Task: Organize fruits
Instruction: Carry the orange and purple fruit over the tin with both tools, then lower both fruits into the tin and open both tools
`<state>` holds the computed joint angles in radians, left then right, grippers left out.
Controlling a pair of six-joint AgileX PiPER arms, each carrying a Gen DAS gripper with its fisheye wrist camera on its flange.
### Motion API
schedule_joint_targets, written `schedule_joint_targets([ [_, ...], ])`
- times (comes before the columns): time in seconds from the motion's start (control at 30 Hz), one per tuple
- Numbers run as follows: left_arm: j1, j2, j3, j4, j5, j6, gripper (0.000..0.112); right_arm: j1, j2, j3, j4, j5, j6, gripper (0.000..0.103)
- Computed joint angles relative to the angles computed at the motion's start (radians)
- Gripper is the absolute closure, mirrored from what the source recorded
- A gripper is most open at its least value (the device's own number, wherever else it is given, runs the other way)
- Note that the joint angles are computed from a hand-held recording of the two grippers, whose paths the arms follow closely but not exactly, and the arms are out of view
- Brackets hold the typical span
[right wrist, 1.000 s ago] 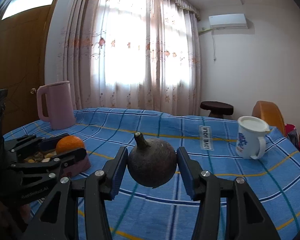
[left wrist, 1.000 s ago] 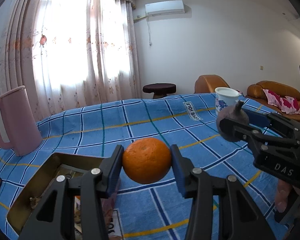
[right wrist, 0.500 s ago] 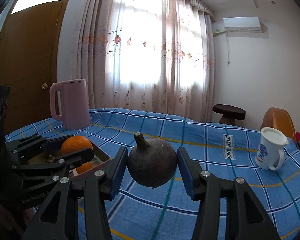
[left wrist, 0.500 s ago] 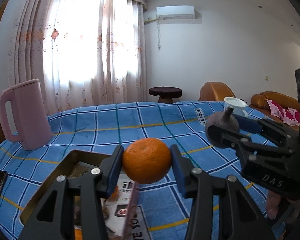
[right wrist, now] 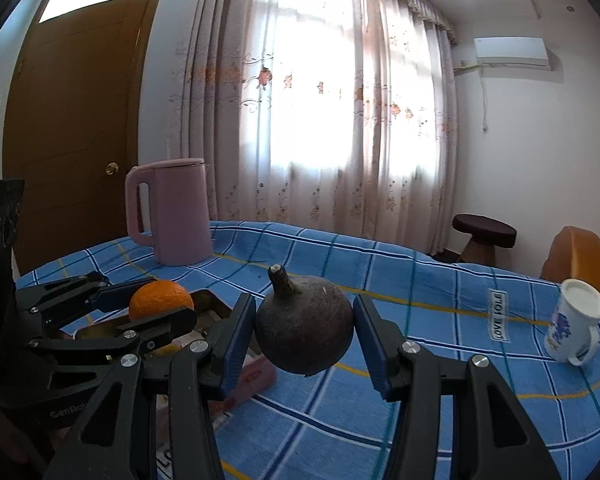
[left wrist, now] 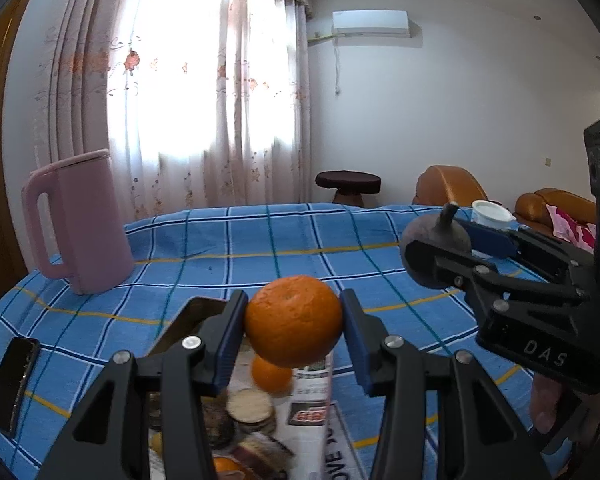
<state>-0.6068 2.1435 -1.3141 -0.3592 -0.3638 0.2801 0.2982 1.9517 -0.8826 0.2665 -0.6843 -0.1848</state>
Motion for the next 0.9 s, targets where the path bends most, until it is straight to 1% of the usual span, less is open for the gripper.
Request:
schedule_joint_targets([
  [0.1, 0.022, -0.003, -0.003, 0.017, 0.023, -0.014, 0.064, 0.011, 0.020, -0.051, -0.008, 0.046, 0.007, 0.051],
  [0.27, 0.071, 0.000, -0.024, 0.071, 0.076, -0.065, 0.064, 0.045, 0.078, -0.166, 0.039, 0.135, -0.054, 0.051],
  [0.4, 0.118, 0.017, -0.067, 0.155, 0.144, -0.145, 0.064, 0.055, 0.132, -0.267, 0.046, 0.221, -0.050, 0.051],
  [0.57, 0.162, 0.045, -0.105, 0.265, 0.184, -0.257, 0.064, 0.073, 0.200, -0.373, 0.138, 0.299, -0.132, 0.051],
  [0.63, 0.172, 0.059, -0.122, 0.251, 0.200, -0.248, 0.064, 0.073, 0.218, -0.401, 0.152, 0.324, -0.138, 0.051],
  [0.7, 0.181, 0.068, -0.137, 0.287, 0.216, -0.283, 0.064, 0.074, 0.233, -0.424, 0.176, 0.347, -0.157, 0.051],
  [0.8, 0.188, 0.079, -0.153, 0.292, 0.235, -0.285, 0.064, 0.075, 0.258, -0.468, 0.237, 0.395, -0.213, 0.051],
  [0.87, 0.192, 0.084, -0.165, 0.304, 0.253, -0.296, 0.064, 0.072, 0.273, -0.497, 0.251, 0.424, -0.223, 0.051],
  [0.9, 0.196, 0.089, -0.175, 0.351, 0.264, -0.343, 0.064, 0.071, 0.279, -0.507, 0.246, 0.436, -0.217, 0.051],
])
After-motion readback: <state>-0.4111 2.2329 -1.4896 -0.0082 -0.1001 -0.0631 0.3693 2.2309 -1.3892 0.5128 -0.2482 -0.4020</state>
